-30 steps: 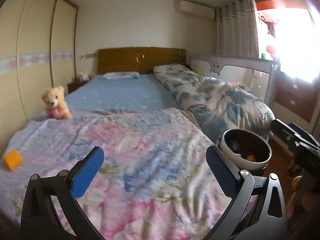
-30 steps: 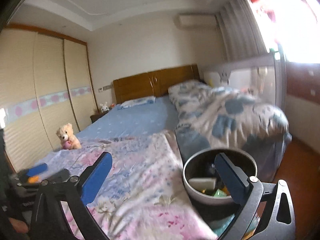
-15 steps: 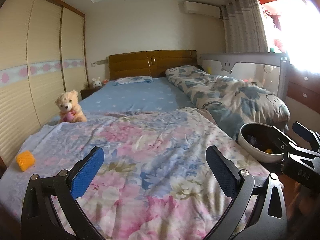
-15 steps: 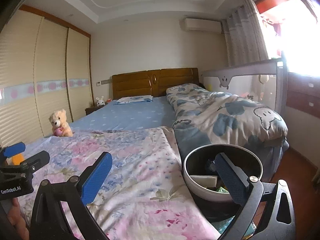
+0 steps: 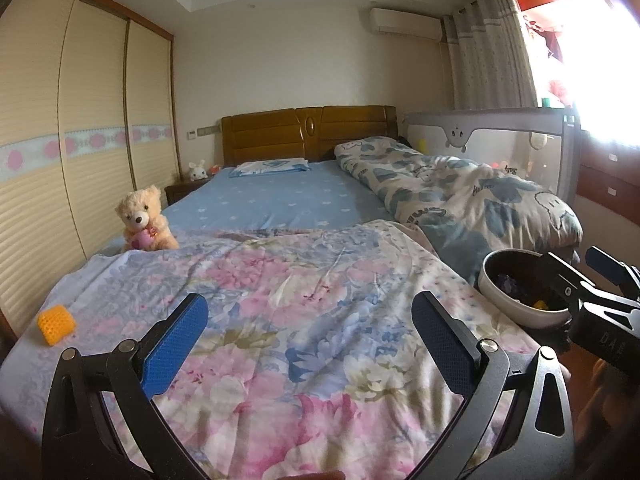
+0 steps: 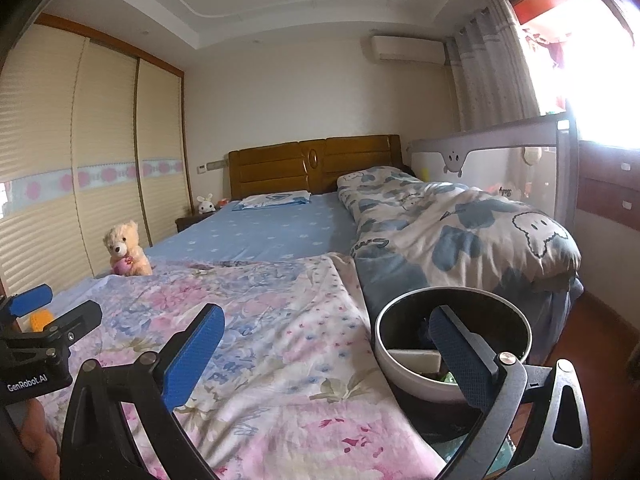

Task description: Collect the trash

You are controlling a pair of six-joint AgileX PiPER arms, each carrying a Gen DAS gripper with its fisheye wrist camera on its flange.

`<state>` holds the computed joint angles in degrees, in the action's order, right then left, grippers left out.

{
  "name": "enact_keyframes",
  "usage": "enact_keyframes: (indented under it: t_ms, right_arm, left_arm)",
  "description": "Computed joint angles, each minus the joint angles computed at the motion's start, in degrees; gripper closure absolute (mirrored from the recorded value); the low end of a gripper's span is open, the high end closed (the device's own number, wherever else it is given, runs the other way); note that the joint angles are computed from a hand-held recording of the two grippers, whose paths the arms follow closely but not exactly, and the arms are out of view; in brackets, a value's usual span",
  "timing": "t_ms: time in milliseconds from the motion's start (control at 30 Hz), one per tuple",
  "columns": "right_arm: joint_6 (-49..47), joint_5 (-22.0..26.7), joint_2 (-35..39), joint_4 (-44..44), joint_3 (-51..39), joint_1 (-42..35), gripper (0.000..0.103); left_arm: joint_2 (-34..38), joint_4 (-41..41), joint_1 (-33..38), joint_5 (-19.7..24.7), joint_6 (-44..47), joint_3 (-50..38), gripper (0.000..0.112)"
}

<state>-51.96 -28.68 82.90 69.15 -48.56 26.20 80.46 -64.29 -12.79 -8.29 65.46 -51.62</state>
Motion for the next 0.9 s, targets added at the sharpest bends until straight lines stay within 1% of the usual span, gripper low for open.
enact_keyframes:
  t_ms: [133, 200, 267, 367, 467, 733, 900]
  right_arm:
    - [-0.68, 0.96, -0.14, 0.86, -0.10, -0.71, 0.000]
    - [0.07, 1.40, -0.35, 0.03, 0.11, -1.10, 0.000]
    - [0.42, 1.52, -0.38, -0.33, 0.18, -1.14, 0.000]
    - [0.45, 1.89, -0.47, -0.54, 0.18, -1.13, 0.000]
    - [0.90, 1.88, -0.60, -1.16, 0.35, -0.87, 0.000]
    - [0.22, 2.44, -0.79, -0.75, 0.20, -0.59, 0.000]
    - [-0.23, 2.55, -0.83, -0.35, 0.04, -0.43, 0.000]
  left_arm:
    - [-0.09, 1.29, 0.01, 0.03, -1.24, 0.04, 0.009]
    - [-0.11, 0.23, -0.08, -0.05, -0.23, -0.02, 0.009]
    - [-0.23, 1.46, 0.13, 0.20, -1.48, 0.02, 0.009]
    - [-0.32, 0.28, 0.18, 0.30, -0.35, -0.02, 0.009]
    - [-0.32, 0.74, 0.26, 0.35, -0.87, 0.00, 0.009]
    - [-0.69, 3.65, 0.76, 0.56, -3.42, 0.13, 0.009]
    - [-0.78, 2.03, 0.85, 1.07, -2.00, -0.06, 0.009]
